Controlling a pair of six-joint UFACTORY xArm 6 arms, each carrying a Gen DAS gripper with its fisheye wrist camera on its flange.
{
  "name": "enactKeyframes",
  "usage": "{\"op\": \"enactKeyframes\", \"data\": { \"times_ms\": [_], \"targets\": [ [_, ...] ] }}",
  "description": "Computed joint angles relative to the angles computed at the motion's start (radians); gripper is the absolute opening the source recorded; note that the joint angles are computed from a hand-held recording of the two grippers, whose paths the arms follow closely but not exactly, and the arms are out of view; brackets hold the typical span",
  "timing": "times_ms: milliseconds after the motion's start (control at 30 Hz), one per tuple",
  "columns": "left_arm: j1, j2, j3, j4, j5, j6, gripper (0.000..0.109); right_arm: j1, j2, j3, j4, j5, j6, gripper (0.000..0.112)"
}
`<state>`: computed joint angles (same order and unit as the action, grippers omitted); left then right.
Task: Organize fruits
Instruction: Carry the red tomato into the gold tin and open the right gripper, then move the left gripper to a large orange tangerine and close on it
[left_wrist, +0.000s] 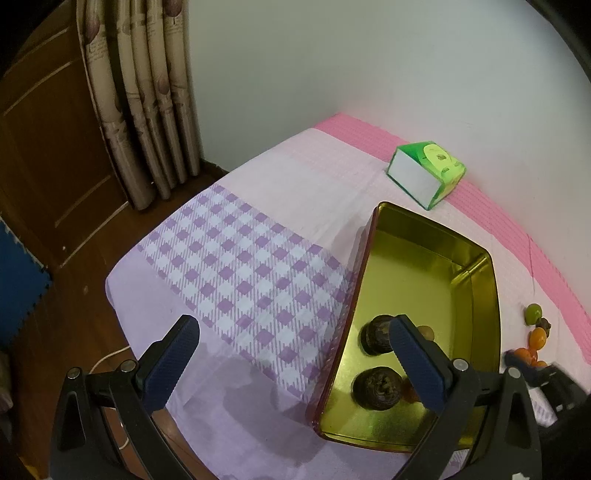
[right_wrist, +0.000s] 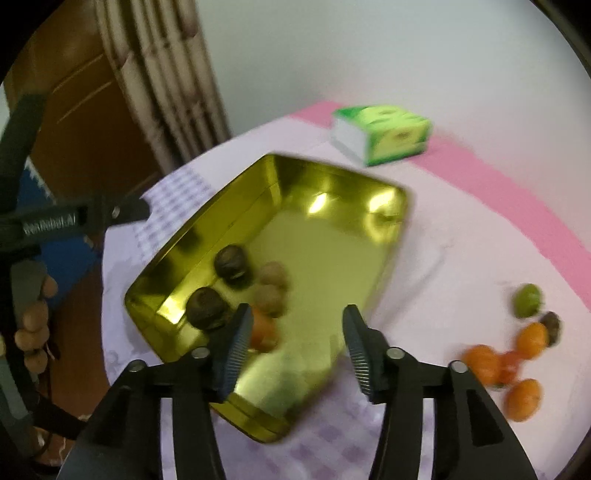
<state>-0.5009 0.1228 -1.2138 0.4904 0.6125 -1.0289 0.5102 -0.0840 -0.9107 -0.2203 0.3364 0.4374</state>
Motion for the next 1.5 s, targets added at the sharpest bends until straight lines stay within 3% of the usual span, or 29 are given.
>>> {"op": "enactKeyframes", "data": {
  "times_ms": [200, 367, 567, 967, 1200, 1500],
  "targets": [
    [-0.037, 0.007, -0.017, 0.124, -0.02, -0.015, 0.102, -0.181, -0.194, 0.166, -0.219, 0.009, 0.214, 0.08],
    [-0.086, 0.037, -0.048, 0.166, -0.039, 0.048, 0.102, -0.371, -0.304, 0.292, -0.31, 0.025, 0.31, 0.084],
    [-0.172, 0.116, -0.155, 0.117, -0.042, 0.187, 0.102, -0.536, -0.299, 0.362, -0.352, 0.004, 0.326, 0.086],
    [-0.301, 0.412, -0.533, -0.131, 0.053, 0.473, 0.102, -0.616, -0.234, 0.382, -0.341, -0.056, 0.269, 0.088],
    [-0.333, 0.55, -0.711, -0.234, 0.109, 0.563, 0.102, -0.642, -0.247, 0.406, -0.302, -0.081, 0.197, 0.098],
    [-0.334, 0.723, -0.962, -0.311, 0.24, 0.635, 0.083, -0.644, -0.257, 0.417, -0.303, -0.091, 0.192, 0.103]
  ]
}}
